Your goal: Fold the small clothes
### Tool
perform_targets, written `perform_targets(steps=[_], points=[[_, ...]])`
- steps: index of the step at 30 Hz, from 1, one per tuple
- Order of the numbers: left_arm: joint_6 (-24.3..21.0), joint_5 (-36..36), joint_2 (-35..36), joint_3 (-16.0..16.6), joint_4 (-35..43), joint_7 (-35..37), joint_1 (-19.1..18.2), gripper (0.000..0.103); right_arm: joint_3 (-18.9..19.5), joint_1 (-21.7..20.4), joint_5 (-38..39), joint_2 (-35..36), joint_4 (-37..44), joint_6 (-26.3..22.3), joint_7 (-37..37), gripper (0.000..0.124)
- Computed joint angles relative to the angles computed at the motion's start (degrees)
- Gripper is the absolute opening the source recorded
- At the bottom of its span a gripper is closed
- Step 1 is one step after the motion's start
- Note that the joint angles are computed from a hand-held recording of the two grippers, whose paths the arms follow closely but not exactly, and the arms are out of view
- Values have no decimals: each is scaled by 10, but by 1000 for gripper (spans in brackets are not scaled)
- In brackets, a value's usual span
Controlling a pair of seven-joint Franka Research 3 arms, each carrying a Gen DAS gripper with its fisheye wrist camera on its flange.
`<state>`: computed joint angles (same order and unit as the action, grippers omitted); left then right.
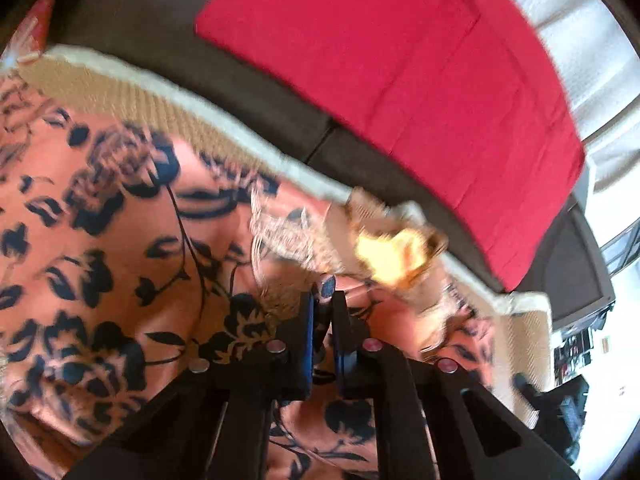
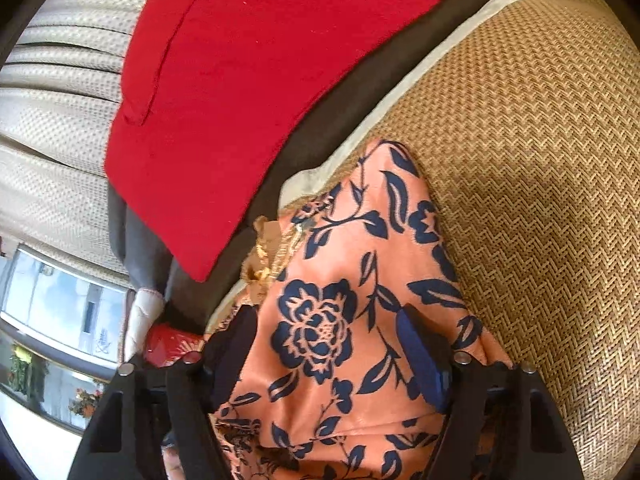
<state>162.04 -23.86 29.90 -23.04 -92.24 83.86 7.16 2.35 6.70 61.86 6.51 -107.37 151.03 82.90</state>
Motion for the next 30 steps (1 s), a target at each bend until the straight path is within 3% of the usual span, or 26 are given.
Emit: perform_targets(steps=[2, 5, 10, 13, 17, 19, 22, 23, 26, 28, 30], points=[[47, -13, -32, -13, -38, 20, 14, 7, -2, 1, -20, 2, 0, 0, 16, 69], [113, 0, -84, 0, -97, 15, 13, 7, -1, 6, -50, 12, 13, 5, 44, 69], [141, -62, -143, -68, -171, 74, 103, 8, 4, 15, -91, 16, 19, 23, 90, 69], [114, -15, -158, 5, -180, 34, 53, 8, 7, 21, -113, 18, 19, 34, 113, 69], [83, -85, -166, -8, -178, 109, 74, 10, 4, 35, -182, 22, 25, 41, 166, 69], [91, -99, -180, 8, -190, 114, 64, 11, 1, 47, -238, 25, 31, 48, 210, 69], [118, 33, -200, 108, -215, -12, -9, 15, -6, 66, -333, 34, 50, 59, 268, 71], [122, 51, -202, 120, -220, -32, -13, 18, -5, 71, -353, 36, 53, 70, 276, 71], [120, 169, -213, 195, -239, -179, -45, 32, 20, 70, -337, 37, 59, 118, 221, 71], [108, 206, -212, 214, -245, -244, -42, 39, 37, 74, -323, 43, 70, 141, 168, 71], [96, 179, -205, 201, -247, -263, -13, 44, 65, 67, -273, 54, 88, 144, 96, 71]])
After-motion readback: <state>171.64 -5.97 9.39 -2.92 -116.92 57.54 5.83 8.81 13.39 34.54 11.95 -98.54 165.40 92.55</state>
